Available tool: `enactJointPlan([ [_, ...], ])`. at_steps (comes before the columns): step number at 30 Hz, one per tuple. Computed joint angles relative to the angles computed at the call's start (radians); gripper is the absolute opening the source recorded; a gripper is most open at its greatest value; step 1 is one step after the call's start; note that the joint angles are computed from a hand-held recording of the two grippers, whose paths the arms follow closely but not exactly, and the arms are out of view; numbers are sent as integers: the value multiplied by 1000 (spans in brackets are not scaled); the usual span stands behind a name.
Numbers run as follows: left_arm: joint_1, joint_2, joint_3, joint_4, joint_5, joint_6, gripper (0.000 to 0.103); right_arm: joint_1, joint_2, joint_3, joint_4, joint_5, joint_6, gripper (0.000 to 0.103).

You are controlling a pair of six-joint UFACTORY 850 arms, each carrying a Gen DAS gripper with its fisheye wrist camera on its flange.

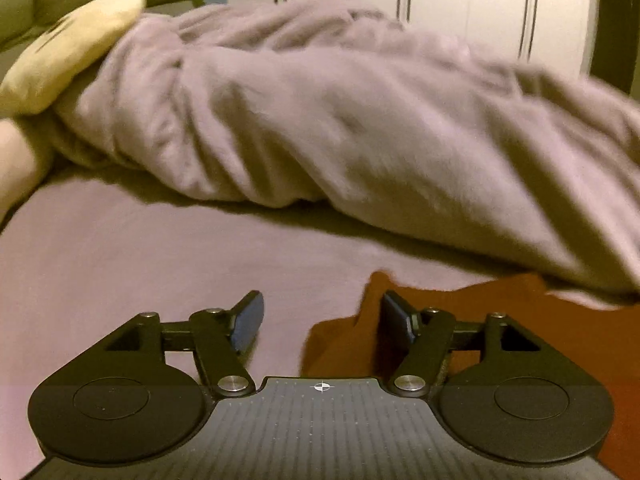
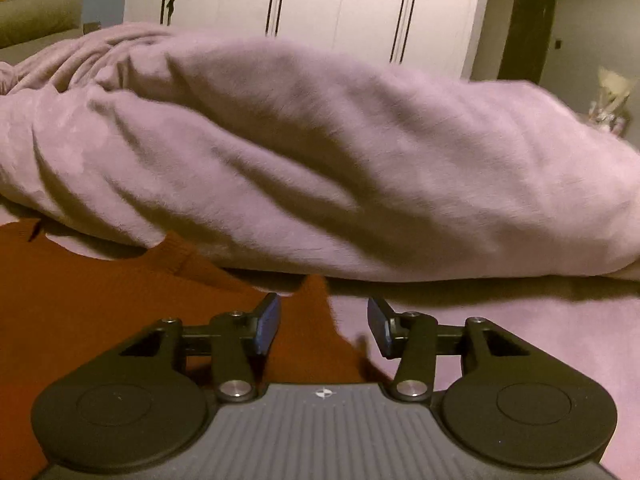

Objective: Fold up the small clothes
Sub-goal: 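Open both grippers and release the folded cardigan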

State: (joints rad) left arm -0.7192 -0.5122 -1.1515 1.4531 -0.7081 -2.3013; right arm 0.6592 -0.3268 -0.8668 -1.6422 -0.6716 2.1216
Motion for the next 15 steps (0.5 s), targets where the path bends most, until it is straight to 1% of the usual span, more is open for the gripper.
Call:
enactJointPlan([
  [1,-9,34,38,18,7,-30,80,11,39,35,-4,4,24,47],
  [2,-22,71,85,56,15,-89,82,26,77,74,-14,1,61,47],
  [3,-39,116,144,102,31,-161,82,42,114,109,-6,4,76,47],
  [5,-71,170,212,126,53,-228,82,78,178,169,29,9,110,47],
  [7,-98,201,251,108,100,-210,82,106,233,222,43,30,178,47],
  [8,-109,202,257,97,114,-197,82,113,238,231,60,54,191,47],
  [9,-114,201,262,84,134,-180,80,121,236,233,93,59,181,47],
  [10,-117,198,261,67,156,-166,77,130,230,234,108,52,188,47],
  [11,-115,197,262,79,168,-190,74,132,230,237,116,58,208,46],
  [12,-113,200,265,101,179,-229,66,132,233,241,112,69,241,37],
  [13,-104,201,262,115,201,-250,55,134,239,243,99,80,269,30],
  [14,-98,200,257,116,214,-258,49,139,238,237,109,79,261,20],
  [15,-92,200,251,114,224,-260,34,144,225,222,134,64,225,13],
])
